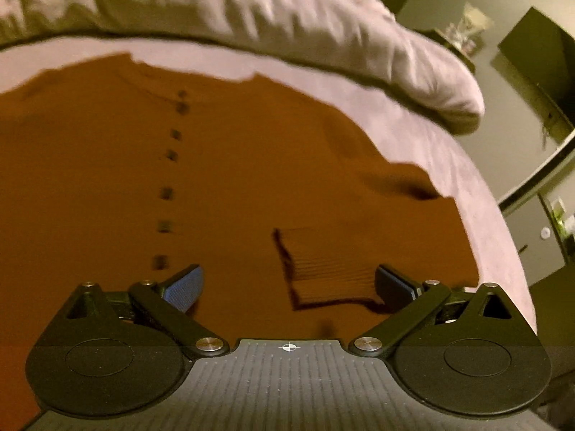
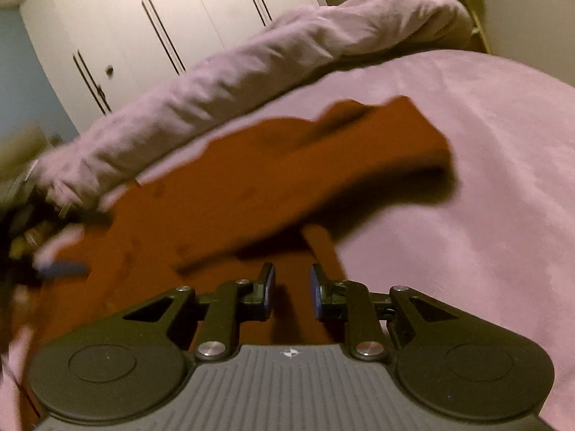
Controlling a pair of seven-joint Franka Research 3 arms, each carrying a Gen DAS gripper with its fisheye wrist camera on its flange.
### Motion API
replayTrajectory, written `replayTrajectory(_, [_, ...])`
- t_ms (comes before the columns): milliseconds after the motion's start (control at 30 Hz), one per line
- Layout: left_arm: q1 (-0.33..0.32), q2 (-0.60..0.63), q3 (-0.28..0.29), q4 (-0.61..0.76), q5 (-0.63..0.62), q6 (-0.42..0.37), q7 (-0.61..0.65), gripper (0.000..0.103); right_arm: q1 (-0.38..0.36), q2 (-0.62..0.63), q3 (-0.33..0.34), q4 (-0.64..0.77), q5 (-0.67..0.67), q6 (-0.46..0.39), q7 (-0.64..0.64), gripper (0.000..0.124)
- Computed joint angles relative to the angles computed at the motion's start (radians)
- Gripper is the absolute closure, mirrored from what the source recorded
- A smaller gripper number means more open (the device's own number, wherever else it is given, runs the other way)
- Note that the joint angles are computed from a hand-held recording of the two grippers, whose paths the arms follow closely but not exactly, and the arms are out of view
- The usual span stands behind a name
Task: Fold small clothes
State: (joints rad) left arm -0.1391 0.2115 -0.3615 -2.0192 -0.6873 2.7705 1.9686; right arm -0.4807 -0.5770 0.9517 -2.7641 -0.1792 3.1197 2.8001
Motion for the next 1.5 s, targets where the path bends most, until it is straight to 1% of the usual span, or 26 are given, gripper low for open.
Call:
replayTrajectory(67, [-0.024,0.044,0.012,0.033,0.066,-0.004,-0.059,0.01,-0.002,-0.058,0.028,-0.019,-0.037,-0.022,-0.026,0.109])
replayTrajectory(100, [-0.026,0.063,0.01,0.05,0.086,-0.016,-0.079,0.017,-0.009,-0.08,0.045,-0.025,-0.054,-0.023,-0.036,0.109])
replayTrajectory(133, [-0.036,0.08,0.015,0.062,0.122,-0.021,-0.117,0.02,-0.019,-0.102,0.068,-0.029,-0.072,-0.027,-0.047,0.109])
replayTrajectory(167, [-0.047,0.089,0.019,0.065,0.159,-0.007,-0.152,0.02,-0.035,-0.125,0.096,-0.023,-0.085,-0.041,-0.051,0.109])
replayTrajectory(200, [-0.045,0.096,0.009,0.064,0.175,0.017,-0.157,0.02,-0.049,-0.145,0.121,-0.019,-0.096,-0.053,-0.052,0.109])
replayTrajectory(267, [-0.034,0.088,-0.01,0.053,0.2,0.031,-0.162,0.027,-0.084,-0.179,0.174,0.009,-0.125,-0.096,-0.057,0.11])
replayTrajectory(333, [-0.03,0.093,-0.017,0.064,0.231,0.024,-0.183,0.042,-0.115,-0.209,0.218,0.027,-0.155,-0.123,-0.055,0.11])
replayTrajectory(400, [-0.027,0.099,-0.023,0.073,0.249,0.021,-0.205,0.047,-0.129,-0.231,0.242,0.031,-0.171,-0.132,-0.048,0.11])
replayTrajectory(433, [-0.02,0.102,-0.032,0.078,0.248,0.02,-0.204,0.054,-0.15,-0.228,0.25,0.044,-0.178,-0.133,-0.049,0.11])
replayTrajectory(567, [-0.014,0.108,-0.041,0.079,0.277,0.025,-0.204,0.067,-0.152,-0.23,0.254,0.048,-0.183,-0.14,-0.043,0.11])
replayTrajectory(600, [-0.024,0.11,-0.029,0.081,0.304,0.028,-0.223,0.078,-0.153,-0.23,0.254,0.048,-0.184,-0.14,-0.042,0.11])
replayTrajectory(633, [-0.021,0.111,-0.031,0.081,0.312,0.032,-0.224,0.092,-0.156,-0.228,0.256,0.051,-0.186,-0.141,-0.043,0.11])
replayTrajectory(667, [-0.001,0.113,-0.051,0.083,0.291,0.032,-0.201,0.096,-0.158,-0.227,0.258,0.054,-0.187,-0.145,-0.043,0.11])
replayTrajectory(700, [0.025,0.112,-0.076,0.082,0.252,0.035,-0.168,0.097,-0.159,-0.225,0.259,0.058,-0.189,-0.149,-0.044,0.11])
replayTrajectory(867, [0.071,0.078,-0.113,0.058,0.172,0.12,-0.062,0.097,-0.156,-0.207,0.243,0.063,-0.189,-0.155,-0.038,0.109])
replayTrajectory(933, [0.097,0.061,-0.126,0.054,0.13,0.152,-0.01,0.097,-0.163,-0.21,0.251,0.074,-0.194,-0.189,-0.031,0.109])
replayTrajectory(967, [0.107,0.051,-0.125,0.052,0.116,0.168,0.012,0.097,-0.165,-0.207,0.252,0.08,-0.198,-0.208,-0.029,0.102])
replayTrajectory(1000, [0.102,0.042,-0.107,0.048,0.124,0.186,0.006,0.097,-0.164,-0.202,0.248,0.082,-0.2,-0.224,-0.022,0.1])
replayTrajectory(1100, [0.079,0.029,-0.027,0.039,0.205,0.246,-0.076,0.097,-0.155,-0.181,0.221,0.076,-0.223,-0.208,-0.014,0.098])
replayTrajectory(1167, [0.025,0.024,0.084,0.03,0.341,0.28,-0.231,0.097,-0.155,-0.171,0.219,0.086,-0.241,-0.225,-0.015,0.097])
replayTrajectory(1300, [-0.051,0.028,0.263,0.025,0.571,0.282,-0.473,0.097,-0.15,-0.133,0.204,0.112,-0.269,-0.261,0.0,0.094])
replayTrajectory(1333, [-0.041,0.031,0.273,0.023,0.594,0.277,-0.497,0.097,-0.15,-0.122,0.201,0.122,-0.282,-0.276,-0.001,0.093])
replayTrajectory(1367, [-0.021,0.035,0.266,0.023,0.601,0.269,-0.507,0.097,-0.148,-0.111,0.197,0.131,-0.294,-0.289,0.0,0.092])
replayTrajectory(1433, [-0.026,0.038,0.294,0.012,0.667,0.265,-0.57,0.097,-0.152,-0.082,0.189,0.155,-0.318,-0.312,0.003,0.087])
replayTrajectory(1467, [-0.019,0.04,0.293,0.007,0.686,0.267,-0.59,0.097,-0.149,-0.072,0.183,0.162,-0.328,-0.317,0.008,0.084])
replayTrajectory(1500, [0.01,0.04,0.265,-0.002,0.676,0.266,-0.585,0.097,-0.153,-0.059,0.179,0.173,-0.341,-0.319,0.013,0.081])
